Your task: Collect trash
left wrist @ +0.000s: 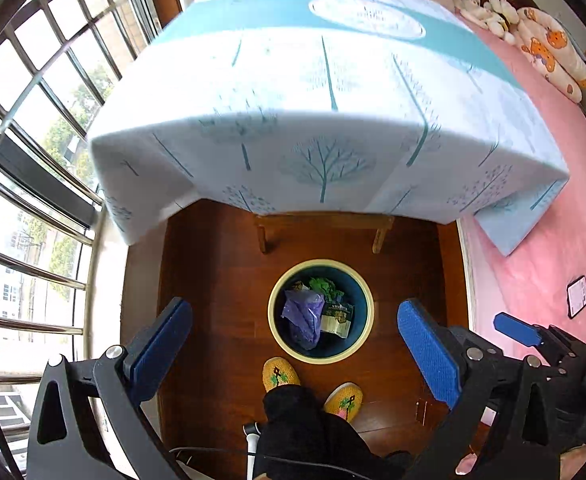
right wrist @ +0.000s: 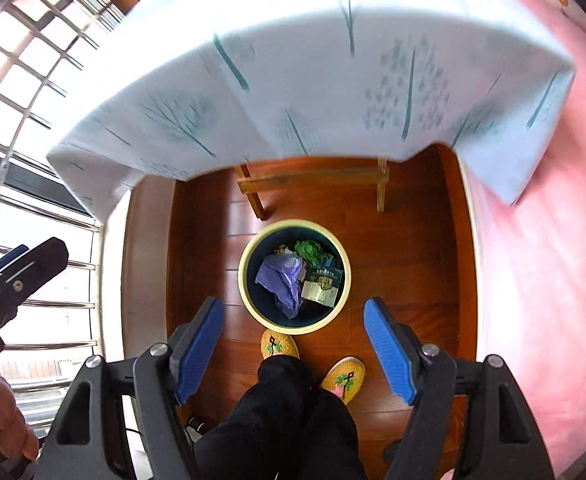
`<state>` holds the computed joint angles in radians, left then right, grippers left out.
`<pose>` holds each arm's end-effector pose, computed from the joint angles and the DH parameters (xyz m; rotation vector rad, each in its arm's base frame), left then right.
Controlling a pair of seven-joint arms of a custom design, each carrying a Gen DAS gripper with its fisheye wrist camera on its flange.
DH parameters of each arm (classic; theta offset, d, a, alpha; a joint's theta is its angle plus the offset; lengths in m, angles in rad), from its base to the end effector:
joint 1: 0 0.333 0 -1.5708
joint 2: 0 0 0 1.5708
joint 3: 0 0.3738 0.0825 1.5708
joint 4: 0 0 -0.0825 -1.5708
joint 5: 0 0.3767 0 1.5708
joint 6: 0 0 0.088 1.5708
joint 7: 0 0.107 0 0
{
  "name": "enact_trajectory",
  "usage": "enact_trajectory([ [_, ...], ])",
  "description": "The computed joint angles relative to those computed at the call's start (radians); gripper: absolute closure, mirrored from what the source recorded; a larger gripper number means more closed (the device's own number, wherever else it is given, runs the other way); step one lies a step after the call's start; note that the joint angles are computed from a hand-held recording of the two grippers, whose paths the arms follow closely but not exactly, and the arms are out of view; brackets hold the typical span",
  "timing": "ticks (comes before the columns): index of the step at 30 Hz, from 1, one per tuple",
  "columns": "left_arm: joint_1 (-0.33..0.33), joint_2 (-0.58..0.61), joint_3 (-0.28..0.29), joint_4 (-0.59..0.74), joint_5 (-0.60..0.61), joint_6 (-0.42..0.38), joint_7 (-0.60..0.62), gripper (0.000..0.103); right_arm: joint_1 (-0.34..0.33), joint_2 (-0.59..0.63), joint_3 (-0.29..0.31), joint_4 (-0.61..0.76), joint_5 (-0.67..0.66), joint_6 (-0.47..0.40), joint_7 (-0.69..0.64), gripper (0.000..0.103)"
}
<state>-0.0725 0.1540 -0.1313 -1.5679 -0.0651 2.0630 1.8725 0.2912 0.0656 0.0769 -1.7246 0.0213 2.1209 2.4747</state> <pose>0.6295 -0.1262 0.6441 -1.5113 2.4897 -0.4272 0.5697 0.2191 0.6266 -1.3792 2.4488 -0.0351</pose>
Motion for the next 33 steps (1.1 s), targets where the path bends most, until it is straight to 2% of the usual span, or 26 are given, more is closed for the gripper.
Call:
enact_trajectory([
  [8, -0.007, -0.04, -0.005, 0.068, 0.005, -0.012, -0.044, 0.001, -0.005, -0.024, -0.008, 0.132, -0.108, -0.077, -0.004, 0.03],
  [17, -0.024, -0.005, -0.012, 0.267, 0.013, -0.065, -0.064, 0.001, -0.002, 0.021, -0.016, 0.373, -0.244, -0.162, -0.009, 0.03],
  [25, -0.034, 0.052, -0.015, 0.414, 0.002, -0.083, -0.063, 0.001, 0.037, 0.095, -0.024, 0.559, -0.377, -0.214, -0.004, 0.03],
  [33, -0.045, 0.098, -0.014, 0.49, 0.011, -0.091, -0.038, 0.002, 0.062, 0.152, -0.043, 0.669, -0.399, -0.263, 0.005, 0.03],
])
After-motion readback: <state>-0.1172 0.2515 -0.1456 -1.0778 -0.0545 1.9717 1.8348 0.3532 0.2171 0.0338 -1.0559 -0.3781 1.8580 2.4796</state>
